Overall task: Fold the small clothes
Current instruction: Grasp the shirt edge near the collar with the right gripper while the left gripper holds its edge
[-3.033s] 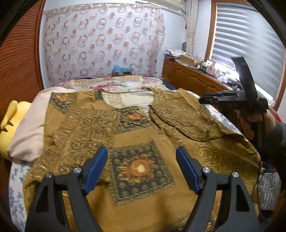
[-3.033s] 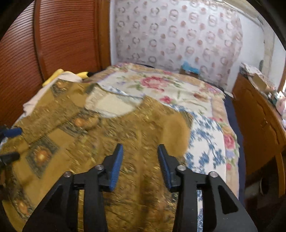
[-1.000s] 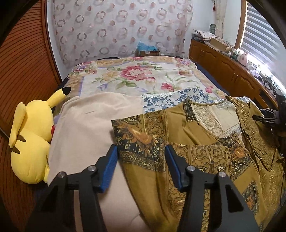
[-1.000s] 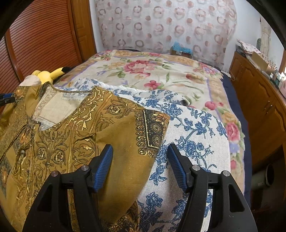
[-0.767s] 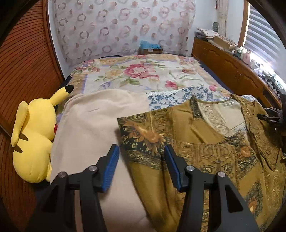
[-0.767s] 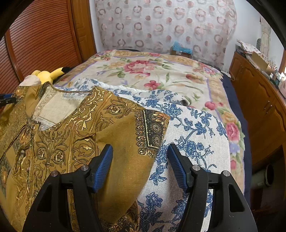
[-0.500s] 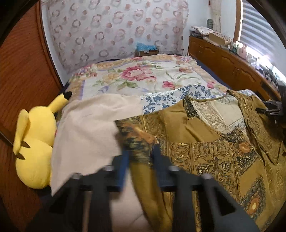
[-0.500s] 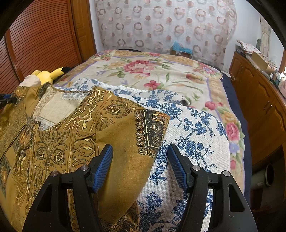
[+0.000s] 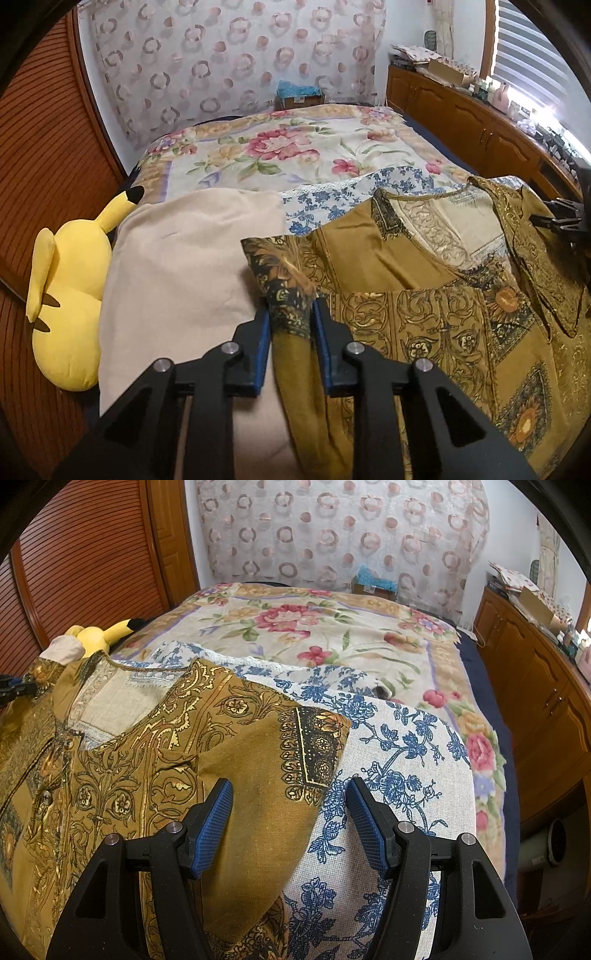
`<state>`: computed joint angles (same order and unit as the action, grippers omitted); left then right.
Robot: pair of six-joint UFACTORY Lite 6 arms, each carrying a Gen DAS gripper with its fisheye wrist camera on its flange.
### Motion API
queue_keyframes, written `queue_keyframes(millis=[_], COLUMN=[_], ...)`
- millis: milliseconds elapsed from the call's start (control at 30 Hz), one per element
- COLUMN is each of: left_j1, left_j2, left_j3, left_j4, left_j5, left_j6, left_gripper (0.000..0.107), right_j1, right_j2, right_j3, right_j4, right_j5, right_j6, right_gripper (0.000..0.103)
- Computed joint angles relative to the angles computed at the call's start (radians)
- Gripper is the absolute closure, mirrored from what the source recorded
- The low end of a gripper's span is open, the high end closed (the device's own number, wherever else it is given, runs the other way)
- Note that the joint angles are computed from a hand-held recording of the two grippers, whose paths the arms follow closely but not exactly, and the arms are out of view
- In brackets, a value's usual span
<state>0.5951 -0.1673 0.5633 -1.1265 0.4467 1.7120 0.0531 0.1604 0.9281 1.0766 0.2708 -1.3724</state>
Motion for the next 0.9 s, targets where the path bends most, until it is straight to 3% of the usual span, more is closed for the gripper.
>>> queue_keyframes(millis=[167,267,567,700,733,800,867,900], left_j1=[-0.021,-0.013,0.019,0.021,0.015,0.022,0.044,0.060], left_j2=[-0.028,-0.069,-0.252,-0.333,-0.358,-0.403,-0.465,-0.491], left_j3=[-0.041,-0.058,-0.128,-0.166,-0.176,-0.189,-0.205,-0.206], left_j4=[-0.061,-0.047,0.022,0.068,0.079,0.105,0.131,0.145], left_j5=[-0.027,0.015,0.153,0.194,0.199,0.223,0.261,0.288], left_j6=[0.071,0.062,-0.012,-0.065,-0.083,-0.116,-0.148,-0.162], left_gripper=[0.088,0.097,0.101,0.102,0.103,0.104,0.106,0.106], right_j1=[0.003,0.000,-0.004,0.002,0.002,0.000,0.006,0.007], right_j2=[0.001,-0.001,0.007,0.036,0.042,0.041,0.027,0.005], right_j3=[0.001,0.000,0.004,0.048,0.055,0.063,0.057,0.040], right_j4=[0.002,-0.001,0.012,-0.095,-0.097,-0.084,-0.091,-0.076], right_j5=[-0.002,0.000,0.003,0.024,0.030,0.066,0.083,0.092], right_j6=[0.000,0.000,-0.019,0.064,0.066,0.039,0.037,0.023], right_gripper=[0.037,0.037,0.037,0.038,0.042,0.074,0.095,0.097])
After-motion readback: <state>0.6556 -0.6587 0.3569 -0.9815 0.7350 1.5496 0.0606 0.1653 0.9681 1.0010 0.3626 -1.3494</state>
